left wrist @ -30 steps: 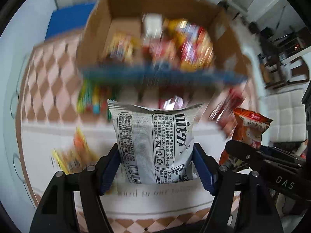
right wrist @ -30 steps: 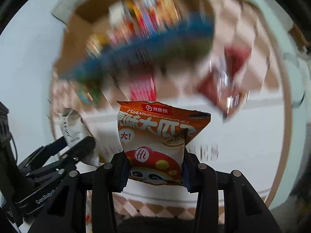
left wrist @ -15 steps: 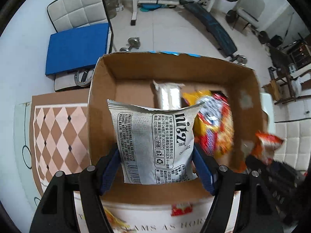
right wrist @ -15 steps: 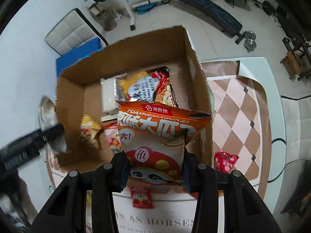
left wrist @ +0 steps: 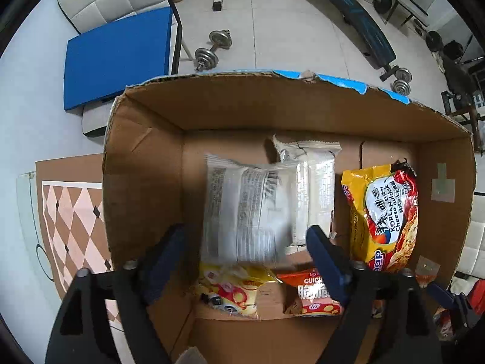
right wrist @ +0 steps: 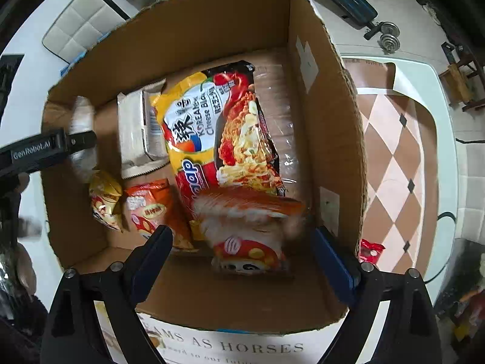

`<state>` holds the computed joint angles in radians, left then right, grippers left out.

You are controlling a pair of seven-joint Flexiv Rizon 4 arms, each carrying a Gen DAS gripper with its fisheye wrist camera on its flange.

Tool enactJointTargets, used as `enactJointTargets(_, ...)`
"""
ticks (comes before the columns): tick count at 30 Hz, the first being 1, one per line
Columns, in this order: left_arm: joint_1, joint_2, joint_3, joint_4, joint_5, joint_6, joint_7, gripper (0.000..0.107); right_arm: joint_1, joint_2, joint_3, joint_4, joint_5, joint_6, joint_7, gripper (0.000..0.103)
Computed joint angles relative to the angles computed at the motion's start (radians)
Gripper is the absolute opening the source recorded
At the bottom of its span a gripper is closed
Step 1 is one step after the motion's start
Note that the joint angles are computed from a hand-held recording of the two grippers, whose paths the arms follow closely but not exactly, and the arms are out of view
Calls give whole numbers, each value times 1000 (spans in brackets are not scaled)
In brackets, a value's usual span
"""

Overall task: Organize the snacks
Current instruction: 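Carry both packets into the box and open both tools, then lift both open tools out of the box back over the table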

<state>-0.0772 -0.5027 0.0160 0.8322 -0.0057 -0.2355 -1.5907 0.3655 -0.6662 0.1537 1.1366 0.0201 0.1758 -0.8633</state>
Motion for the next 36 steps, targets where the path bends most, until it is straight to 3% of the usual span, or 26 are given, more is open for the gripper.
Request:
enactJointTargets(9,17,70,-8,97,-56,56,-13,89,11,0,-6,-18,-15,-4,9,95)
enactJointTargets(17,8,258,-5,303,-77,238,-28,89,35,57,-9,26,-63,46,4,96)
enactJointTargets(23,-8,404,-9,425,-36,330,-46,89,58,150,-2,132,-107,107,19,96)
enactJointTargets(36,-24,620,-49,564,19,387,-84,89,92,357,26,340,-208,205,88,96)
